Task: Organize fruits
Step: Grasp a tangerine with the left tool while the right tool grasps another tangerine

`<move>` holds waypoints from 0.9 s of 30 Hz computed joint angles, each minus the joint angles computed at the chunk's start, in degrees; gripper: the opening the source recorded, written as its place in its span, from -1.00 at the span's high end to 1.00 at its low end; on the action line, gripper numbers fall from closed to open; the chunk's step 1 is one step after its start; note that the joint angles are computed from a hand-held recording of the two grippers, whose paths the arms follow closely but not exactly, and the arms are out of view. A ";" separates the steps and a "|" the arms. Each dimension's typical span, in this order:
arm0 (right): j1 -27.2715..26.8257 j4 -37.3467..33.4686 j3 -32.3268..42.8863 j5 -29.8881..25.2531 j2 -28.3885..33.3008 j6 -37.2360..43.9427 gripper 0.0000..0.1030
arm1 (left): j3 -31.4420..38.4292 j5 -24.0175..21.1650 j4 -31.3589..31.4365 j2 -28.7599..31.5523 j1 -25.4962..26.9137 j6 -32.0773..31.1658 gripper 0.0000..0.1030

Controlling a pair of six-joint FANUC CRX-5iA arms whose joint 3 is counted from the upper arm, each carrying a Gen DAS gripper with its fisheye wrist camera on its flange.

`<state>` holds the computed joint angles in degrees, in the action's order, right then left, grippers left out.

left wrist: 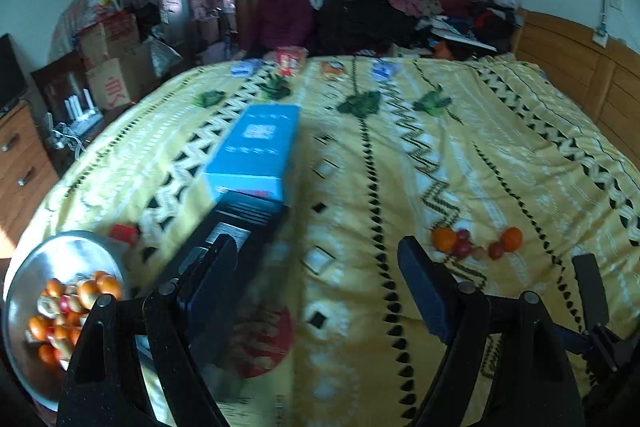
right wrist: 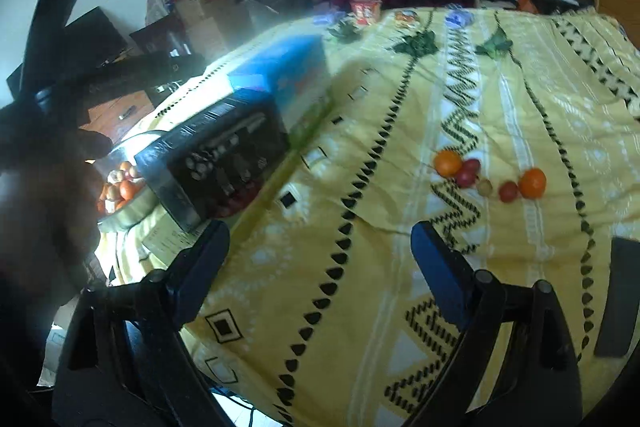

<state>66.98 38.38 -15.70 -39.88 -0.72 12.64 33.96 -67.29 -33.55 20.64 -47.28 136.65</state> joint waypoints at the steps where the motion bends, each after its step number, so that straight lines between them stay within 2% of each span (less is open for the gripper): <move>1: -0.51 -1.33 -1.60 -0.14 -1.13 -0.71 -0.80 | 0.37 1.71 2.79 1.54 0.60 -1.25 -0.63; 3: -1.55 -3.68 -4.36 -0.19 -3.17 -1.55 -0.79 | 0.78 5.76 9.46 5.00 2.13 -5.03 -0.60; 5: -2.61 -5.65 -6.07 -0.45 -4.70 -1.45 -0.74 | 0.43 9.78 17.58 8.06 4.38 -9.35 -0.35; 7: -4.03 -6.41 -7.90 -0.25 -6.13 -1.45 -0.69 | -0.24 13.95 25.93 11.02 6.66 -12.81 0.08; 8: -4.75 -6.56 -8.44 -0.19 -6.49 -1.53 -0.69 | 1.30 14.02 28.75 13.32 7.42 -13.74 0.13; 14: -9.92 -9.97 -9.48 1.74 -6.37 0.60 -0.69 | 11.44 14.85 37.96 24.10 10.01 -17.64 0.14; 19: -12.85 -13.73 -10.38 4.02 -6.35 3.33 -0.69 | 19.96 12.53 42.61 31.98 11.19 -17.69 0.14; 24: -13.67 -15.94 -10.62 4.87 -6.23 4.92 -0.69 | 21.49 13.39 44.39 34.38 11.37 -17.45 0.12; 27: -13.85 -16.20 -10.64 5.20 -6.07 5.42 -0.68 | 21.52 14.19 45.12 34.87 11.44 -17.36 0.19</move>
<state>53.13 22.18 -26.35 -34.68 -6.79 18.05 55.48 -53.11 11.58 55.51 -35.84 119.29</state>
